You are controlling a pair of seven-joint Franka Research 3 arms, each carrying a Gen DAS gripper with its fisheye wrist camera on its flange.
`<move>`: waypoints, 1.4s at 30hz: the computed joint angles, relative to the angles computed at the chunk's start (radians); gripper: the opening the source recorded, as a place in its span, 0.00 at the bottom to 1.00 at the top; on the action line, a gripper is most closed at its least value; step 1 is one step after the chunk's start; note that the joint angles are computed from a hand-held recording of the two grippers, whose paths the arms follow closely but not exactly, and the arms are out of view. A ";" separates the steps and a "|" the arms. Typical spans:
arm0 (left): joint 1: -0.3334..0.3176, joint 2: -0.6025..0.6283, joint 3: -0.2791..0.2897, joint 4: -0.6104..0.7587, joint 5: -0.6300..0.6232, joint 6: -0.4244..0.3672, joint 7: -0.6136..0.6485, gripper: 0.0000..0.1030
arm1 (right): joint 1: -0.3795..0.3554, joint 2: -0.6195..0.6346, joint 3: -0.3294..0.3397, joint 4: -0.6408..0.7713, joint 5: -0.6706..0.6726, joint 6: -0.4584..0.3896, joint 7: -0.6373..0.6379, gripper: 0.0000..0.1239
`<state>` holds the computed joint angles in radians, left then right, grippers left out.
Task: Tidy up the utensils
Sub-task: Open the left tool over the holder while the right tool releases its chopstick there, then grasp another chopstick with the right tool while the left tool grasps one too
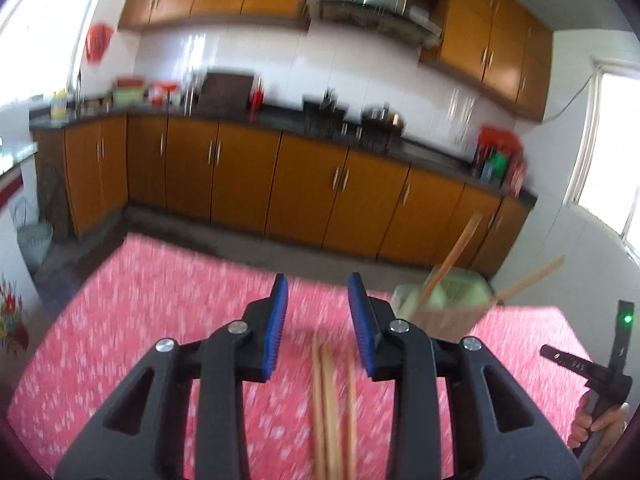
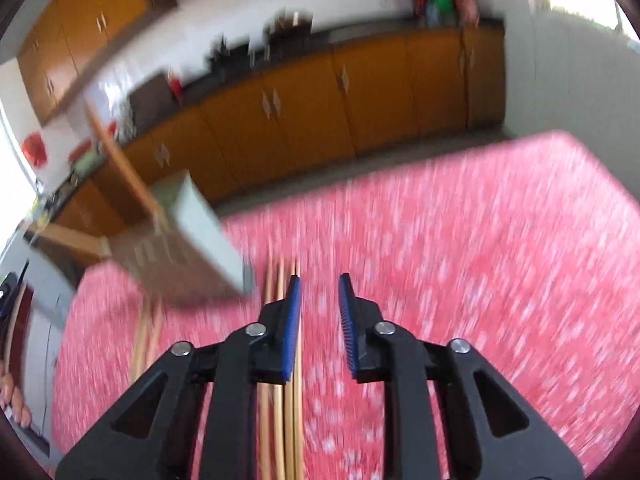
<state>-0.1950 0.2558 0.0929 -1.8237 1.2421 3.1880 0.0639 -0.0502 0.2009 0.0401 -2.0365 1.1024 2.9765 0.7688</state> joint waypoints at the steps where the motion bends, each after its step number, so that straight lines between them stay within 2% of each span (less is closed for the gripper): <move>1: 0.054 0.003 -0.061 -0.038 -0.102 -0.002 0.113 0.31 | -0.002 0.005 0.003 -0.013 0.000 -0.022 -0.011 0.15; 3: 0.125 0.009 -0.148 -0.094 -0.253 -0.017 0.284 0.30 | 0.004 0.016 0.010 -0.045 -0.007 -0.048 -0.036 0.14; 4: 0.173 0.019 -0.213 -0.120 -0.347 -0.035 0.392 0.30 | 0.013 0.020 0.011 -0.057 -0.023 -0.051 -0.037 0.13; 7: 0.255 0.043 -0.329 -0.157 -0.510 -0.076 0.580 0.29 | 0.047 0.033 0.012 -0.085 -0.091 -0.029 -0.013 0.12; 11: 0.239 0.057 -0.333 -0.194 -0.573 -0.083 0.650 0.29 | 0.073 0.048 0.011 -0.099 -0.183 0.035 0.069 0.10; 13: 0.235 0.062 -0.338 -0.205 -0.610 -0.086 0.691 0.29 | 0.031 0.049 0.054 -0.090 -0.118 0.024 0.026 0.10; 14: 0.216 0.064 -0.320 -0.213 -0.613 -0.077 0.691 0.29 | 0.023 0.047 0.060 -0.089 -0.102 0.021 0.010 0.10; 16: 0.216 0.072 -0.327 -0.215 -0.651 -0.080 0.730 0.29 | 0.033 0.042 0.048 -0.096 -0.130 0.018 0.023 0.10; 20: 0.179 0.076 -0.303 -0.224 -0.696 -0.077 0.773 0.29 | 0.049 0.049 0.034 -0.100 -0.185 0.041 0.058 0.10; 24: 0.163 0.077 -0.294 -0.230 -0.755 -0.074 0.825 0.29 | 0.032 0.052 0.043 -0.095 -0.187 0.024 0.065 0.10; 27: 0.166 0.078 -0.301 -0.238 -0.805 -0.070 0.873 0.29 | 0.098 0.060 -0.022 -0.106 -0.344 0.073 0.182 0.10; 30: 0.187 0.079 -0.332 -0.249 -0.863 -0.061 0.933 0.28 | 0.126 0.075 -0.065 -0.098 -0.488 0.065 0.306 0.10; 32: 0.200 0.080 -0.352 -0.256 -0.898 -0.053 0.971 0.28 | 0.072 0.078 -0.014 -0.093 -0.465 0.064 0.291 0.10; 33: 0.207 0.080 -0.363 -0.259 -0.915 -0.051 0.991 0.28 | 0.069 0.079 -0.011 -0.088 -0.434 0.059 0.264 0.10; 34: 0.212 0.081 -0.370 -0.260 -0.931 -0.052 1.008 0.27 | 0.098 0.080 -0.043 -0.088 -0.450 0.061 0.281 0.09; 35: 0.209 0.084 -0.370 -0.260 -0.942 -0.049 1.024 0.26 | 0.156 0.085 -0.109 -0.101 -0.534 0.095 0.367 0.06; 36: 0.204 0.085 -0.368 -0.259 -0.952 -0.052 1.035 0.25 | 0.187 0.081 -0.149 -0.128 -0.632 0.130 0.469 0.06; 37: 0.202 0.086 -0.369 -0.258 -0.961 -0.057 1.048 0.24 | 0.182 0.085 -0.154 -0.128 -0.660 0.140 0.516 0.06; 38: 0.199 0.087 -0.369 -0.258 -0.970 -0.059 1.060 0.23 | 0.151 0.086 -0.125 -0.120 -0.618 0.130 0.496 0.06; 39: 0.188 0.087 -0.361 -0.256 -0.973 -0.067 1.067 0.21 | 0.092 0.086 -0.067 -0.114 -0.591 0.122 0.472 0.06; 40: 0.176 0.088 -0.351 -0.253 -0.974 -0.074 1.074 0.19 | 0.068 0.085 -0.045 -0.113 -0.588 0.120 0.462 0.06; 42: 0.150 0.090 -0.326 -0.250 -0.973 -0.084 1.078 0.18 | 0.066 0.085 -0.046 -0.120 -0.614 0.132 0.462 0.06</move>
<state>-0.0451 0.3453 -0.2336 -2.0735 0.2691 3.1041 1.1423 0.0158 0.2854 -0.0060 -2.1566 0.4886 3.1081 1.2308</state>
